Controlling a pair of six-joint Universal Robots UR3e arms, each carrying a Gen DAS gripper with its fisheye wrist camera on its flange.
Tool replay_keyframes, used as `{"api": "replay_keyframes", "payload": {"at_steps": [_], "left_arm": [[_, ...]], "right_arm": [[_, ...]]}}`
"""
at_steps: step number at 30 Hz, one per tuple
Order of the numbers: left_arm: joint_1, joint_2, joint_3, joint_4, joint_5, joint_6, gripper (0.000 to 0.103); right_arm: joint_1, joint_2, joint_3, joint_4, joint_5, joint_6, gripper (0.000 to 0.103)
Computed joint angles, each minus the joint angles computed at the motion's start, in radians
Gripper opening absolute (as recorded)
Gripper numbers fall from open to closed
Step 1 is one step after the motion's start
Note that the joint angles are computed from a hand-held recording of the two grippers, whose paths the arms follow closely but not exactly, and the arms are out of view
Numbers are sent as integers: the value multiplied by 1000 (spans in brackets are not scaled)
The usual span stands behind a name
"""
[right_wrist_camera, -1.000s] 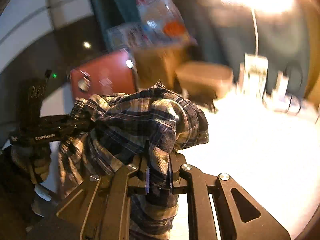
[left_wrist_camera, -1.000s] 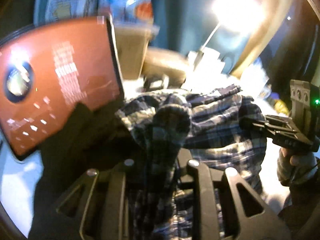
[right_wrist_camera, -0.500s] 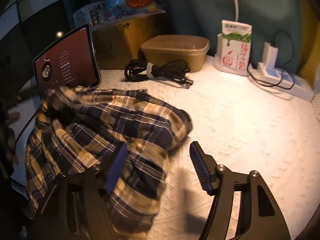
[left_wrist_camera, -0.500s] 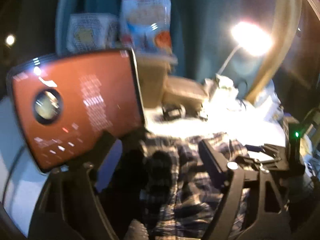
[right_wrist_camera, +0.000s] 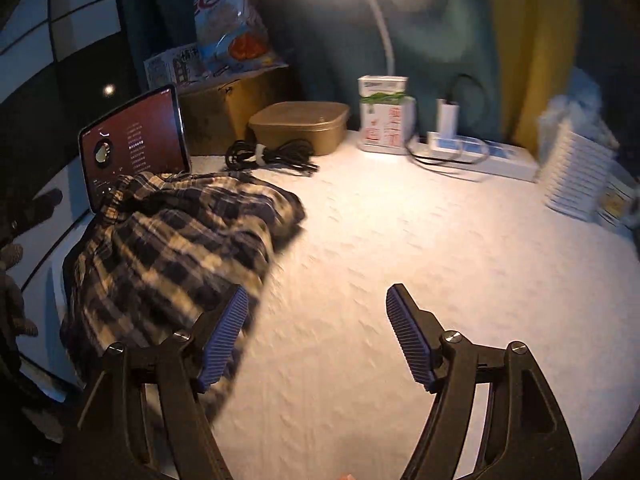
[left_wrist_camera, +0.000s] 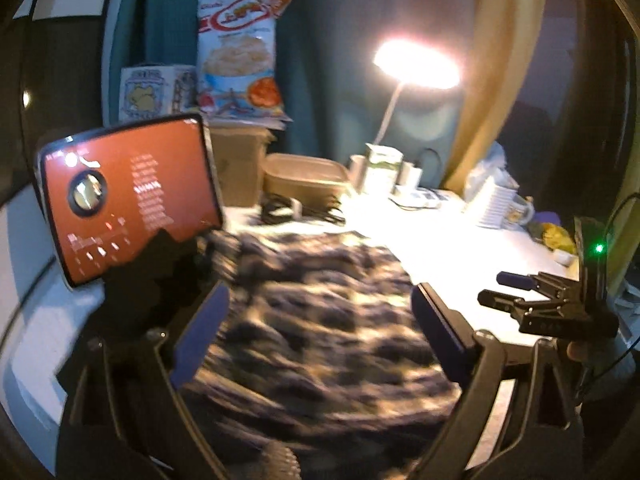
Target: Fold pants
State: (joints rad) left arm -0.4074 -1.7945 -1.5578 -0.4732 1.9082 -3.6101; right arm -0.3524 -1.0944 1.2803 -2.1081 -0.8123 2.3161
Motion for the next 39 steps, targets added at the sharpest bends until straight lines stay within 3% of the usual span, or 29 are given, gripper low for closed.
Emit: {"api": "replay_keyframes", "payload": {"at_steps": [6,18,23,33,39], "left_arm": [[-127,-80,69,-41,76,-84,93],[-308,-242,425,-389,224,-252,93],[-361,-266,496,-368,276,-241,93],[-456,-350,757,-523,425,-211,93],[-503,-340,762,-450,523,-188,93]], "right_arm": [[-162,-175,208,-26,21,-100,75],[-478,-479,448,28,123,-217,75],[-600,-576,467,155,199,-313,75],[-750,-691,412,419,326,-479,75],[-840,-775,389,591,397,-594,75]]}}
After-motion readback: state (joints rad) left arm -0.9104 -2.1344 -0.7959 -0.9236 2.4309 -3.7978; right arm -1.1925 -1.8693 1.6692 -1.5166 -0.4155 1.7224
